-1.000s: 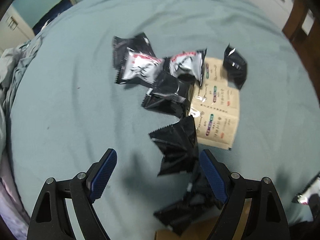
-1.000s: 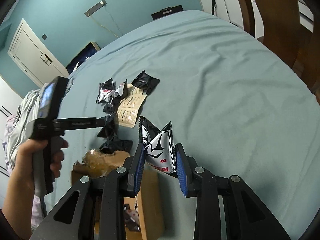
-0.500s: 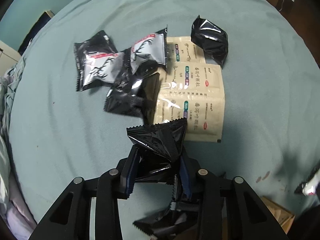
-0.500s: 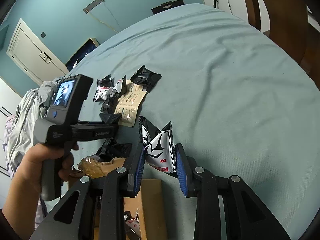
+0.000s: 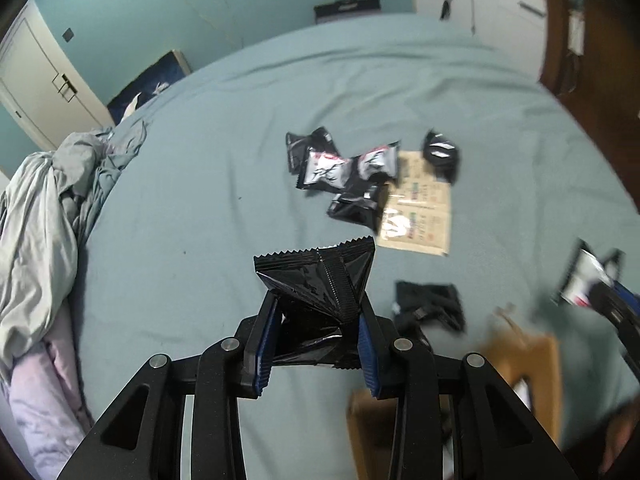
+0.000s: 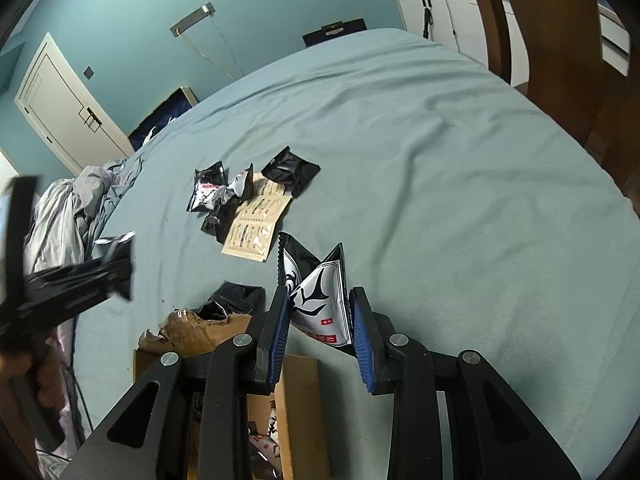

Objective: Organize snacks
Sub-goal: 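Grasp a black packet with the left gripper while the right gripper holds its packet, then lower both held packets into the cardboard box and open both grippers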

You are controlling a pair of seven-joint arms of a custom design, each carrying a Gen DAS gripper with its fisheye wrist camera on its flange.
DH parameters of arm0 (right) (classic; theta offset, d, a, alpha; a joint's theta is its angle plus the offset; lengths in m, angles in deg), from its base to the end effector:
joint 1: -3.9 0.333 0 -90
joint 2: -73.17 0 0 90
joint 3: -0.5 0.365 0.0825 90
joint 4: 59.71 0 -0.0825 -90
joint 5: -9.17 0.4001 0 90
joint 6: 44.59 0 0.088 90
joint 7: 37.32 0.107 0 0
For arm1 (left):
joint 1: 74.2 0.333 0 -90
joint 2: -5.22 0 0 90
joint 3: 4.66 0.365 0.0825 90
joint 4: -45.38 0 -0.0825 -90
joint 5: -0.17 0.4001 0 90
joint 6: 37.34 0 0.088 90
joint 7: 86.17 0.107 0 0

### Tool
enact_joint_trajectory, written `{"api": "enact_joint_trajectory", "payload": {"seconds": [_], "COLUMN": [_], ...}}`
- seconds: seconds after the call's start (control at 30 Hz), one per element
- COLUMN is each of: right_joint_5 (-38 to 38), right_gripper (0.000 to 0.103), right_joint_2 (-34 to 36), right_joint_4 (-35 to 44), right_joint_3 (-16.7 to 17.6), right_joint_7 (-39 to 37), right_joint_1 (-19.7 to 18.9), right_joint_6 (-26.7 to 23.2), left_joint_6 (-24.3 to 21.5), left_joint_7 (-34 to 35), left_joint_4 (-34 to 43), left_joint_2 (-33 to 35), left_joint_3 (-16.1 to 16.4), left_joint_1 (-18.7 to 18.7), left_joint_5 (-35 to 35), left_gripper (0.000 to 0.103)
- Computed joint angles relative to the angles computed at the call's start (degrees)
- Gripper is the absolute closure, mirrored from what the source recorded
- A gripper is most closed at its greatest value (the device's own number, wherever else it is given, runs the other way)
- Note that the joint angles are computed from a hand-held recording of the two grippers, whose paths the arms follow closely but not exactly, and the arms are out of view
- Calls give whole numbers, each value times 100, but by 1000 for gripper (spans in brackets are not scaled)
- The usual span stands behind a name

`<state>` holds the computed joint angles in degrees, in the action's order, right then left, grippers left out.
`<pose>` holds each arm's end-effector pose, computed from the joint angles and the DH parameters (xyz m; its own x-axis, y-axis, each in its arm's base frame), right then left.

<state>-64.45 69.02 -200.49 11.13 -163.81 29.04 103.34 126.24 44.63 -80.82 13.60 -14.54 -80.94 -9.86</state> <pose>0.3863 0.2997 0.3715 -0.5623 -0.7275 -0.3932 -0.4612 0.6705 -0.5811 0.5840 -0.1613 0.4095 -0.6967 -0.6902 -0.1956 -0.5592 0.6933 -0.4545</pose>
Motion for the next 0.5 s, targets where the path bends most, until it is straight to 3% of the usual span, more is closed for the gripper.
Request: {"api": "enact_joint_trajectory", "payload": {"seconds": [0.03, 0.13, 0.27, 0.4, 0.5], "right_joint_5": [47, 194, 483, 626, 727], "right_gripper": [75, 75, 75, 75, 75], "right_joint_2": [-19, -33, -51, -56, -21], "right_joint_4": [-14, -41, -26, -2, 26], "right_joint_3": [16, 34, 51, 67, 69], "right_joint_7": [0, -37, -293, -426, -543], "right_joint_1": [18, 44, 70, 80, 87], "right_joint_6": [-33, -43, -147, -207, -205], "left_joint_6": [-60, -192, -456, -775, -669], "left_joint_7": [511, 1732, 3202, 3598, 3707], "left_joint_4": [-167, -532, -913, -1164, -1284], "left_joint_2": [-212, -658, -1094, -1341, -1319], "left_joint_3": [-170, -285, -54, 158, 194], "left_joint_1": [187, 309, 112, -14, -80], "left_joint_5": [-495, -1711, -3069, -3357, -3407], "left_gripper": [68, 68, 68, 68, 68]}}
